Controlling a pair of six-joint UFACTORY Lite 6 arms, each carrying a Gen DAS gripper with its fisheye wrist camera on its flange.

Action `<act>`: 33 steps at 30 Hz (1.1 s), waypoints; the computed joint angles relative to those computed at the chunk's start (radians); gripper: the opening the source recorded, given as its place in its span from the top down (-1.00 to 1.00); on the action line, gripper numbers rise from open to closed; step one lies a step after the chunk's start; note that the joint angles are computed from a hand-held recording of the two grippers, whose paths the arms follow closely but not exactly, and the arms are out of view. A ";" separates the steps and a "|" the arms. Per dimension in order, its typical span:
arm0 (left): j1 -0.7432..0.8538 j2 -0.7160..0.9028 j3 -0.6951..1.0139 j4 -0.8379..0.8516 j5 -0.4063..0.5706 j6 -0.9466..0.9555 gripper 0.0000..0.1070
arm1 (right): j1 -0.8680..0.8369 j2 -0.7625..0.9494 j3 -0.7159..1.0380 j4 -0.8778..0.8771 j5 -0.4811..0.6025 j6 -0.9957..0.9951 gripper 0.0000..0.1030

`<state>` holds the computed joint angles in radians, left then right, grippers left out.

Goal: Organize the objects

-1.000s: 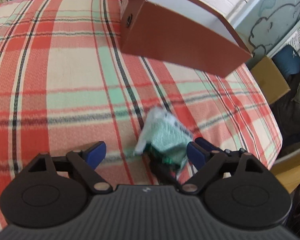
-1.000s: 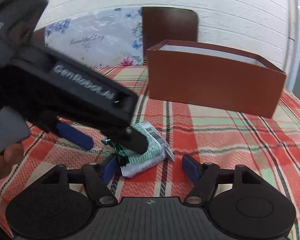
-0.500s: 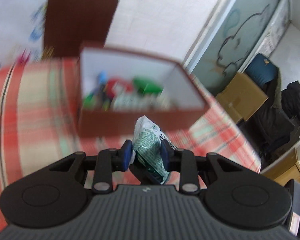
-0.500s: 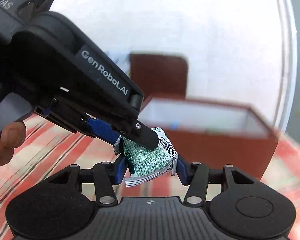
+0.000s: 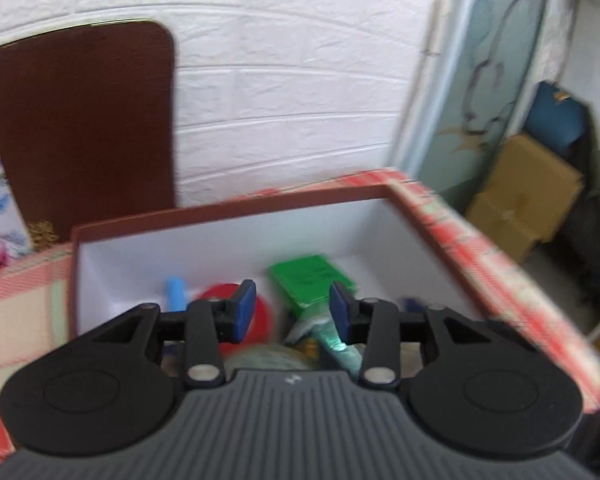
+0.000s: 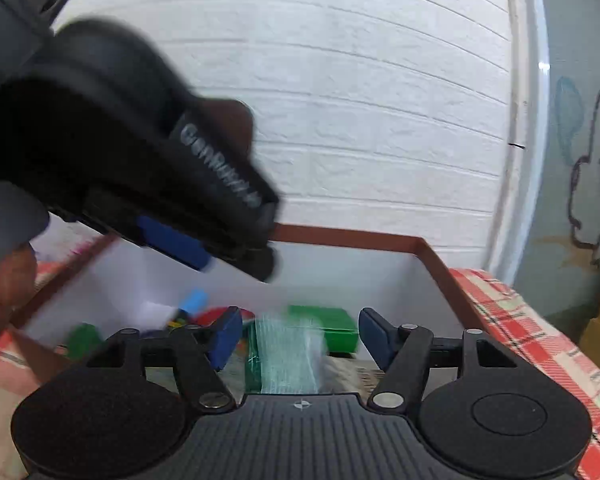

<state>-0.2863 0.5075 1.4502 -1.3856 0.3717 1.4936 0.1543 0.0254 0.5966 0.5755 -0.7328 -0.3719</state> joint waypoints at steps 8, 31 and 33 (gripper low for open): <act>0.015 -0.114 -0.129 0.103 -0.098 -0.054 0.08 | 0.077 -0.267 -0.216 0.122 -0.036 0.080 -0.28; 0.347 -0.801 -0.973 -0.177 -0.015 0.501 -0.46 | 1.196 -0.603 -0.400 1.326 -0.430 -0.134 -0.36; 0.391 -0.829 -1.010 -0.163 0.003 0.526 -0.55 | 1.268 -0.550 -0.371 1.365 -0.470 -0.094 -0.41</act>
<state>0.1050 -0.3220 0.4398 -1.5486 0.3751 2.0191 1.4221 -0.5251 0.2254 1.9404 -1.2033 -0.4658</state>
